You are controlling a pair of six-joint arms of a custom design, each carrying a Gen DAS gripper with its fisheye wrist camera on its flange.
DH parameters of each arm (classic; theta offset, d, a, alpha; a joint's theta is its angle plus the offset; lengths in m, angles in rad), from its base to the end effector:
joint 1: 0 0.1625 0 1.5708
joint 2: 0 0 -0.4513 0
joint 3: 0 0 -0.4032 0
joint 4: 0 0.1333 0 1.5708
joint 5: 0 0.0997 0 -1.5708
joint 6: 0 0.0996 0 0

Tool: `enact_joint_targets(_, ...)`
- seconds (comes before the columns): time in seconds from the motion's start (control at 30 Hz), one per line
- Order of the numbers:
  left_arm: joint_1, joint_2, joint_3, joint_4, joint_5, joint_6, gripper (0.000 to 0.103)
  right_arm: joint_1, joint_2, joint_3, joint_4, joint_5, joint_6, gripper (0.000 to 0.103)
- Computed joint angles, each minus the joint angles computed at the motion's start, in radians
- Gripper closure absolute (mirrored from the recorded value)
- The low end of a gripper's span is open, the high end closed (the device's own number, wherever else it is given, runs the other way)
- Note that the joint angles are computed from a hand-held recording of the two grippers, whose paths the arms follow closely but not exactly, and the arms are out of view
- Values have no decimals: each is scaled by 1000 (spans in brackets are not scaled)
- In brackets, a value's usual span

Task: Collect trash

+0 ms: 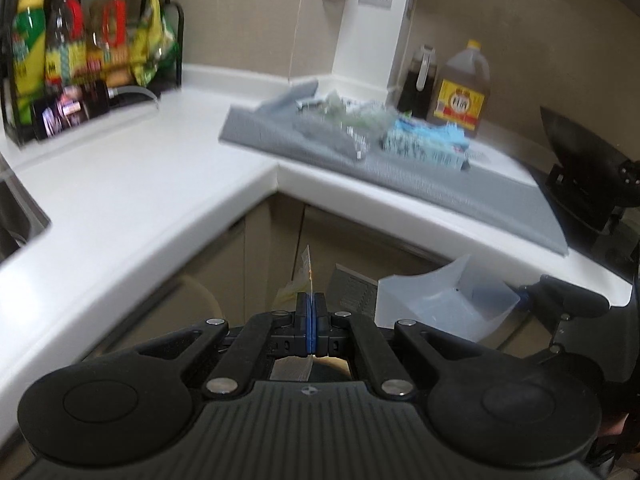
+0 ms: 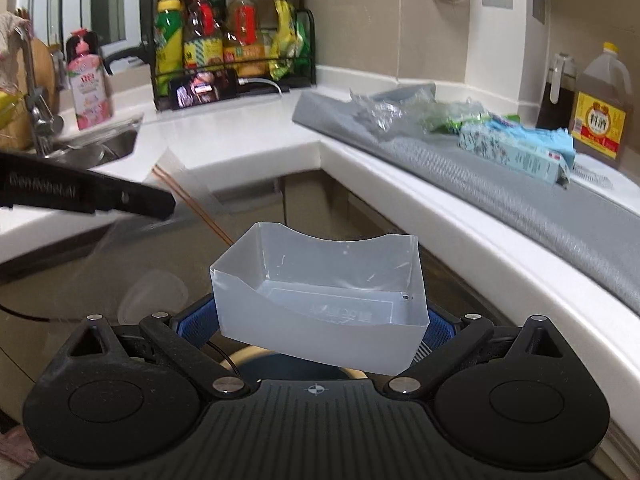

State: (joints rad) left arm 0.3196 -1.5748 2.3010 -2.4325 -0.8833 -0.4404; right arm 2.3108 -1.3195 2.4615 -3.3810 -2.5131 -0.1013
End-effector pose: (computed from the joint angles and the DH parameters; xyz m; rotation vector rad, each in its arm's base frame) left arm -0.3264 -0.3150 0.2833 0.9902 2.4710 -0.8328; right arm 0.3049 -0.2557 0.2487 0.5476 -2.1843 1.0854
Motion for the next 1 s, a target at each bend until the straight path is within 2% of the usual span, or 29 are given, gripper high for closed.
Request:
enact_joint_targets(0.57, 90, 54, 62, -44, -132, -27, 103, -74, -9, 34, 134, 29, 114, 3)
enact_joint_targets(0.67, 122, 58, 55, -56, -171, -23, 103, -83, 0, 37, 140, 29, 114, 3)
enact_joint_targets(1.0, 182, 91, 28, -65, -206, -13, 103, -145, 30, 44, 142, 54, 90, 3)
